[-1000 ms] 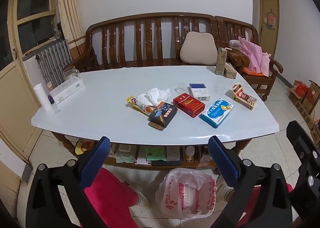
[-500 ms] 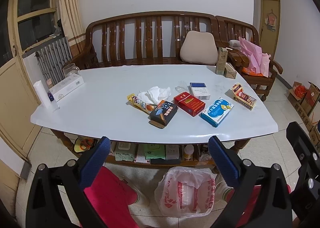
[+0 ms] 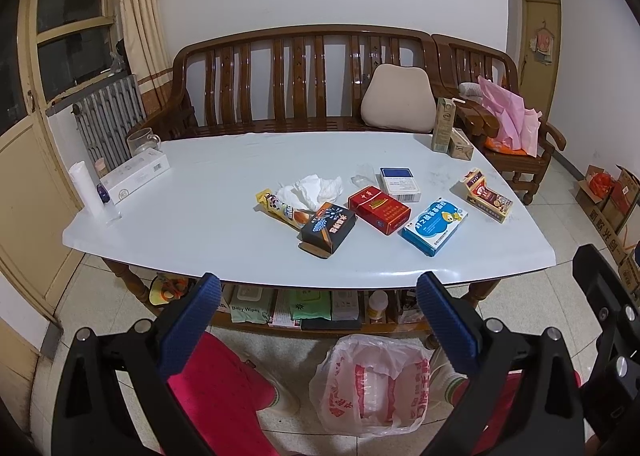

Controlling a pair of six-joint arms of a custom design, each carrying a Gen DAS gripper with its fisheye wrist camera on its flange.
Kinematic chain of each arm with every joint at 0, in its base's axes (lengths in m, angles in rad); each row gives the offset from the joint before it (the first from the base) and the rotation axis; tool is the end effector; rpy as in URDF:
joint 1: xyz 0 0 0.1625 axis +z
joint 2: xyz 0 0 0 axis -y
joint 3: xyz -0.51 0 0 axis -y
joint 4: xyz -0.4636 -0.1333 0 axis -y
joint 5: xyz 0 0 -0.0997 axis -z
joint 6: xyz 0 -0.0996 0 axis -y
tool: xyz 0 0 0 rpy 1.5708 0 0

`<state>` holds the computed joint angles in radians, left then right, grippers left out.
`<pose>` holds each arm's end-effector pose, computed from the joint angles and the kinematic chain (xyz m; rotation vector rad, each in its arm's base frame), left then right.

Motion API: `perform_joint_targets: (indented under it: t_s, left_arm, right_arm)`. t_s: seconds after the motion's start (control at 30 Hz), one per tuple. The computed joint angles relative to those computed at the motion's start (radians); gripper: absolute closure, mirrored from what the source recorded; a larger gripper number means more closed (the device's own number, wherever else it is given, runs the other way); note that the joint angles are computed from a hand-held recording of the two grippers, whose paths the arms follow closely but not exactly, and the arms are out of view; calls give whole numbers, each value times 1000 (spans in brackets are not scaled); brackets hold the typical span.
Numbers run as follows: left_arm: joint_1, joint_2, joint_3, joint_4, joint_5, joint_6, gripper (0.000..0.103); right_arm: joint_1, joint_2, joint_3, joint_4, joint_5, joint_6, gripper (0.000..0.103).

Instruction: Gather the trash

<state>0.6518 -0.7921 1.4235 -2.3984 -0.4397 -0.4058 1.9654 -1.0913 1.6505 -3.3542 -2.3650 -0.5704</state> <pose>-0.5310 -0.6863 0.2297 0.4169 2.1197 -1.0090 0.3373 -0.6479 0.4391 0.3950 -1.9876 1.2879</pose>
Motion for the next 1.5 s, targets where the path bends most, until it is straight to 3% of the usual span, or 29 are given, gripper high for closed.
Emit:
perform_joint_targets:
  t_s: [1.5]
  left_arm:
    - [-2, -7, -11, 26, -5, -19, 7]
  right_arm:
    - [1, 2, 2, -12, 3, -5, 6]
